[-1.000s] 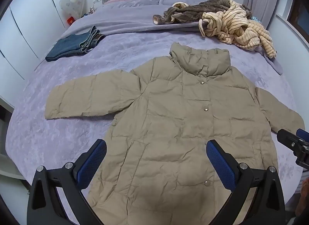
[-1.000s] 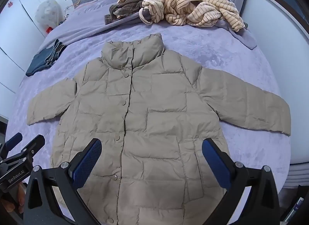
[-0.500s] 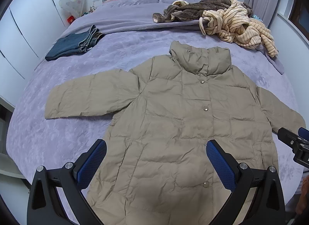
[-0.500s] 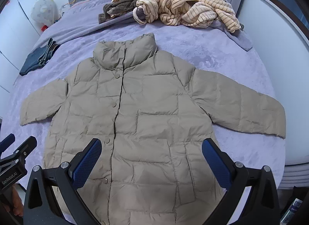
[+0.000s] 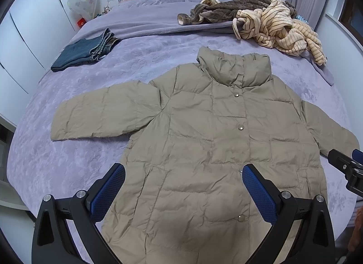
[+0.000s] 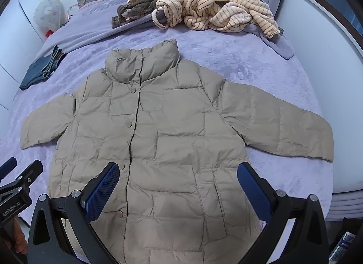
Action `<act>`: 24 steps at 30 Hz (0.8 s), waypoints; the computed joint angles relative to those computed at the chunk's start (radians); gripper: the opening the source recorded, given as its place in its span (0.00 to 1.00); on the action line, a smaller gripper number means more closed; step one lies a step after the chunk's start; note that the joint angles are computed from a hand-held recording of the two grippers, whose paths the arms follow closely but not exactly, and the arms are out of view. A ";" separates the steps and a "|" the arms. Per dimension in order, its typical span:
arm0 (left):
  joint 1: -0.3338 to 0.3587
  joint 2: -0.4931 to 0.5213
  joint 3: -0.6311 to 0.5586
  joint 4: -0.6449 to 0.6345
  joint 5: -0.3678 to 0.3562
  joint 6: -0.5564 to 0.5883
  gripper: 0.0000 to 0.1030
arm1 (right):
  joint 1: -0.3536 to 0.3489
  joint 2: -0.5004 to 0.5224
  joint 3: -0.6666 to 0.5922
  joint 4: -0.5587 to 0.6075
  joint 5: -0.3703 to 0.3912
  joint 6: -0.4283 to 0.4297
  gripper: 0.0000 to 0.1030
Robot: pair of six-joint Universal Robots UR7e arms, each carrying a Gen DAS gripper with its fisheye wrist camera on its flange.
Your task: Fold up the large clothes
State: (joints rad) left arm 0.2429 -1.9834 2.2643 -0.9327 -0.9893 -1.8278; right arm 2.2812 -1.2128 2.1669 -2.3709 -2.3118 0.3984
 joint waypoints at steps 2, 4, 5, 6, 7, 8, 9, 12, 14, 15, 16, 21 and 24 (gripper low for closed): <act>0.000 0.002 -0.001 0.000 -0.001 -0.001 1.00 | 0.001 0.000 0.000 0.001 -0.001 0.001 1.00; 0.000 0.003 -0.001 0.000 -0.001 -0.003 1.00 | 0.000 0.000 0.000 -0.001 0.000 -0.001 1.00; 0.003 0.002 -0.002 -0.001 0.000 -0.002 1.00 | -0.001 -0.001 0.001 -0.003 -0.001 -0.003 1.00; 0.004 0.002 -0.001 -0.002 0.001 -0.003 1.00 | -0.001 -0.001 0.001 -0.002 -0.001 -0.002 1.00; 0.005 -0.001 0.000 0.000 0.000 -0.005 1.00 | 0.000 0.000 -0.001 0.002 0.000 -0.001 1.00; 0.005 -0.002 0.001 0.000 0.001 -0.006 1.00 | 0.000 -0.001 0.000 0.001 0.001 -0.002 1.00; 0.005 -0.006 0.000 0.002 0.001 -0.007 1.00 | 0.000 -0.001 0.000 0.001 0.001 -0.002 1.00; 0.005 -0.008 0.000 0.003 0.001 -0.006 1.00 | 0.001 0.000 0.000 0.002 0.001 -0.001 1.00; 0.005 -0.008 0.000 0.004 0.001 -0.008 1.00 | 0.002 0.001 0.000 0.000 0.000 0.000 1.00; 0.005 -0.010 0.000 0.006 0.001 -0.009 1.00 | 0.002 0.001 0.000 0.000 0.000 -0.001 1.00; 0.004 -0.013 0.000 0.010 0.000 -0.012 1.00 | 0.000 -0.001 0.002 -0.002 0.000 -0.003 1.00; 0.001 -0.024 0.000 0.024 -0.004 -0.020 1.00 | 0.000 0.000 0.000 0.001 -0.001 -0.002 1.00; 0.000 -0.025 0.000 0.024 -0.004 -0.020 1.00 | 0.001 0.001 0.000 0.000 -0.002 -0.001 1.00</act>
State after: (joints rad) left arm 0.2432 -2.0082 2.2638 -0.9083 -0.9928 -1.8474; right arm 2.2822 -1.2123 2.1671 -2.3707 -2.3137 0.3970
